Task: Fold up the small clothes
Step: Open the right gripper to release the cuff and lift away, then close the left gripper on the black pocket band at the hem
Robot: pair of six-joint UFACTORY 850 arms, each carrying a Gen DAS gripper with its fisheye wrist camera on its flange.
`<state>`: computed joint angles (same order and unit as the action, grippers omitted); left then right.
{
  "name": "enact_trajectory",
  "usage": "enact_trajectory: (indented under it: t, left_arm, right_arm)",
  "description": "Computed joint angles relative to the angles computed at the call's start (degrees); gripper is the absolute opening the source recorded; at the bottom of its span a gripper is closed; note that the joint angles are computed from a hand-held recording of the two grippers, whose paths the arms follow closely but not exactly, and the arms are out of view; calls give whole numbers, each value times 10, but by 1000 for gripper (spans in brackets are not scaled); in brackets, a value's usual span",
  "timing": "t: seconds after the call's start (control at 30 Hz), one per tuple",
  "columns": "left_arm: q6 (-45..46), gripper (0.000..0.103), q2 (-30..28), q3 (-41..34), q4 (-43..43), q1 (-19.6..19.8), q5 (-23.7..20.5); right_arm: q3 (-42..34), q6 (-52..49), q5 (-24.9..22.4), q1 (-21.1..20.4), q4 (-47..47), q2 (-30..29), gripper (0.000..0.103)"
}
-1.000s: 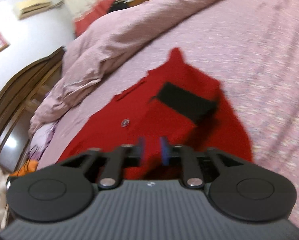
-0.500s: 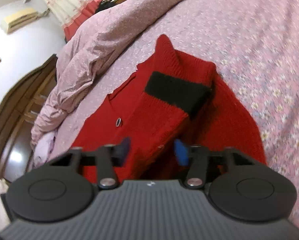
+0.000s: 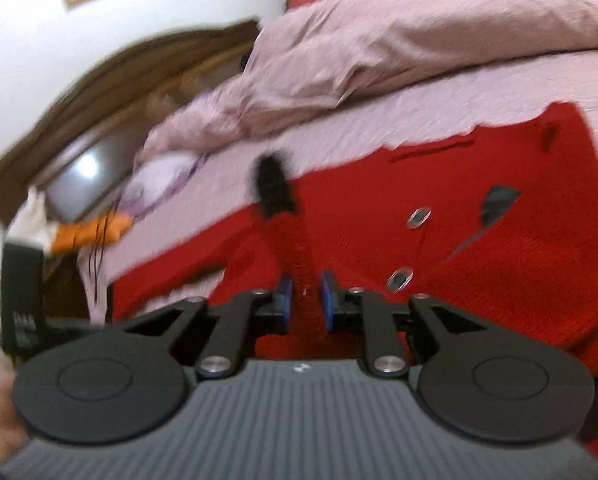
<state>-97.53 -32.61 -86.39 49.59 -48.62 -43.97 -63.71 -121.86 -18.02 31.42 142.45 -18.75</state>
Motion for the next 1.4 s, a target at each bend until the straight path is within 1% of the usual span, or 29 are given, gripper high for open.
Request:
enact_trajectory:
  t: [0.03,0.07,0.1,0.17,0.2,0.27,0.33,0.4,0.47,0.53,0.67,0.77,0.87,0.93,1.03,1.13,1.17,1.2,1.27,1.4]
  left_arm:
    - [-7,103,4,6,2,0,-3]
    - [-14,103,8,12,4,1,-7]
    - [-21,103,12,18,7,1,-10]
    - [-41,103,21,31,17,2,-11]
    - [-48,103,25,37,21,2,-10]
    - [-61,103,32,45,32,2,-5]
    - [-70,103,36,50,44,0,1]
    - [-76,103,38,51,58,-3,10]
    - [-71,103,36,47,67,-6,23]
    - [-62,103,31,41,71,-8,43]
    - [-61,103,20,35,97,-13,84]
    - [-58,103,7,29,102,-15,109]
    - [-72,103,-2,28,106,-14,132]
    - [-103,102,-4,32,133,-14,155]
    - [-184,100,-7,43,227,-16,175]
    - [-217,87,-11,46,272,-15,194]
    - [-221,79,-12,46,280,-14,198]
    - [-220,74,-14,44,283,-16,193]
    - [-188,66,-20,35,264,-21,178]
    - [-176,66,-25,30,249,-19,181]
  right_arm:
    - [-4,25,8,3,-36,-2,40]
    - [-6,54,10,4,-77,-3,45]
    - [-6,88,5,3,-125,-2,46]
    - [4,121,1,4,-172,7,49]
    - [10,124,0,4,-179,13,51]
    - [15,126,5,3,-190,20,59]
    - [25,118,8,1,-191,31,63]
    - [35,125,2,-5,-213,41,64]
    - [48,100,5,-6,-194,54,65]
    - [52,68,16,-9,-156,59,65]
    - [66,-10,30,-20,-47,70,65]
    - [70,-31,38,-31,-2,71,65]
    - [81,-70,47,-42,68,75,65]
    - [90,-85,46,-50,103,79,65]
    - [99,-92,49,-59,129,81,65]
    - [105,-103,56,-66,151,82,65]
    - [107,-109,57,-68,161,82,65]
    - [108,-115,58,-69,173,81,65]
    - [110,-121,60,-71,187,80,65]
    - [108,-117,60,-80,192,77,65]
